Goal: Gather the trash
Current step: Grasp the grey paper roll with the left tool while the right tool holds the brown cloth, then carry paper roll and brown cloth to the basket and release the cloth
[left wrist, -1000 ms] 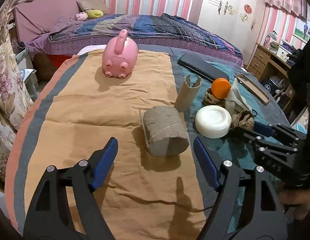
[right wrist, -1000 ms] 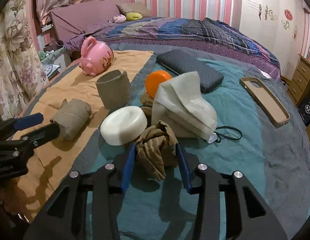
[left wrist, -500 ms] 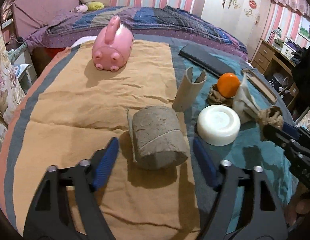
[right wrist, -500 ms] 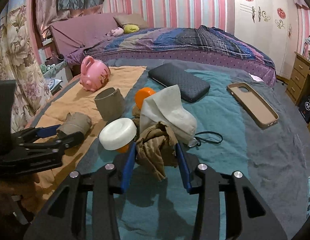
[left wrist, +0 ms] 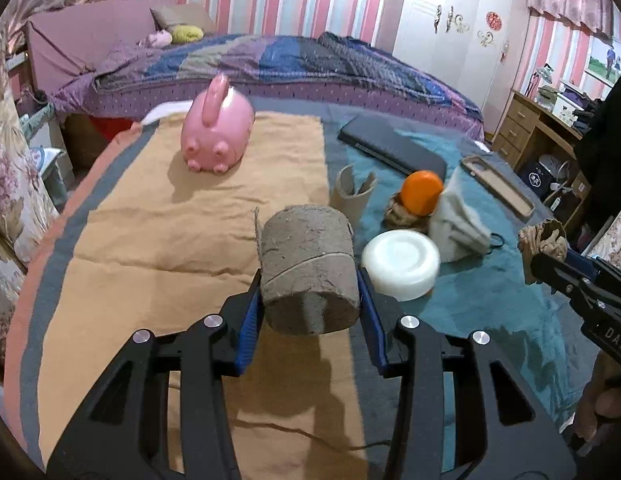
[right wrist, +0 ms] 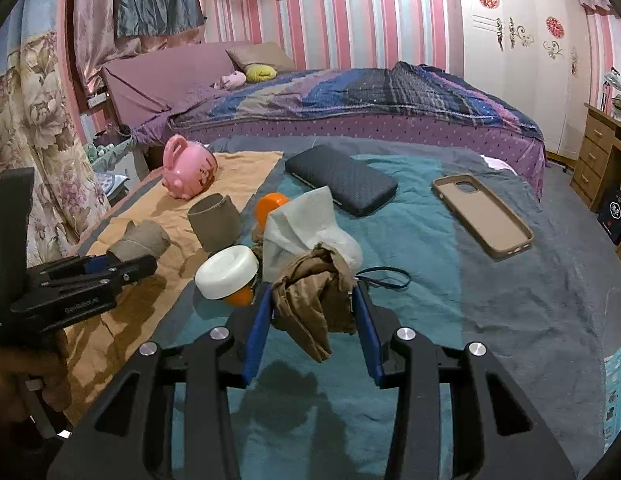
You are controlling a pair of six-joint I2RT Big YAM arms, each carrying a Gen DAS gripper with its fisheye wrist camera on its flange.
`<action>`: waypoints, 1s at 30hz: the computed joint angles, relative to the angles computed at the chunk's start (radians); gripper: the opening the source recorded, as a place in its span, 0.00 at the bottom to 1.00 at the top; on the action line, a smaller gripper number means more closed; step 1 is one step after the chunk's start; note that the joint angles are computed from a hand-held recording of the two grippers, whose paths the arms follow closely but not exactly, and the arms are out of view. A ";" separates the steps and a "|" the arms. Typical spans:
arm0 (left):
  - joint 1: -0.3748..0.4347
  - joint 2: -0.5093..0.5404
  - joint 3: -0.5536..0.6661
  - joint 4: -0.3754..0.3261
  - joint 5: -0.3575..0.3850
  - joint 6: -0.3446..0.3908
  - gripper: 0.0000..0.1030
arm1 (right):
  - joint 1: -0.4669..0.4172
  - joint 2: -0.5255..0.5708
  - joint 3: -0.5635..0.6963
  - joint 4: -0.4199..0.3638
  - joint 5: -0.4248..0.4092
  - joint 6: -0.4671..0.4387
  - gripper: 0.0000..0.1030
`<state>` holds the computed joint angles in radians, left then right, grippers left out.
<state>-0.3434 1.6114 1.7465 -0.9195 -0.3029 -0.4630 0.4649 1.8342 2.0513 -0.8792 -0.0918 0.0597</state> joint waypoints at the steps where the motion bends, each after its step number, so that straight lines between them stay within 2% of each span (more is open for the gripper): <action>1: -0.011 0.002 0.008 -0.002 -0.005 0.005 0.41 | -0.005 -0.012 -0.015 0.011 -0.002 -0.001 0.40; 16: -0.137 0.069 0.135 0.008 -0.035 0.046 0.41 | -0.101 -0.148 -0.175 0.123 -0.016 -0.010 0.40; 23: -0.178 0.130 0.224 0.007 -0.017 0.061 0.42 | -0.166 -0.190 -0.219 0.137 -0.020 -0.022 0.40; 30: -0.217 0.206 0.325 -0.005 -0.002 0.075 0.42 | -0.253 -0.227 -0.262 0.157 -0.020 0.010 0.40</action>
<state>-0.5601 1.8169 2.0716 -0.9245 -0.3045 -0.3882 0.2119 1.6074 1.7896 -0.7220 -0.1118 0.0692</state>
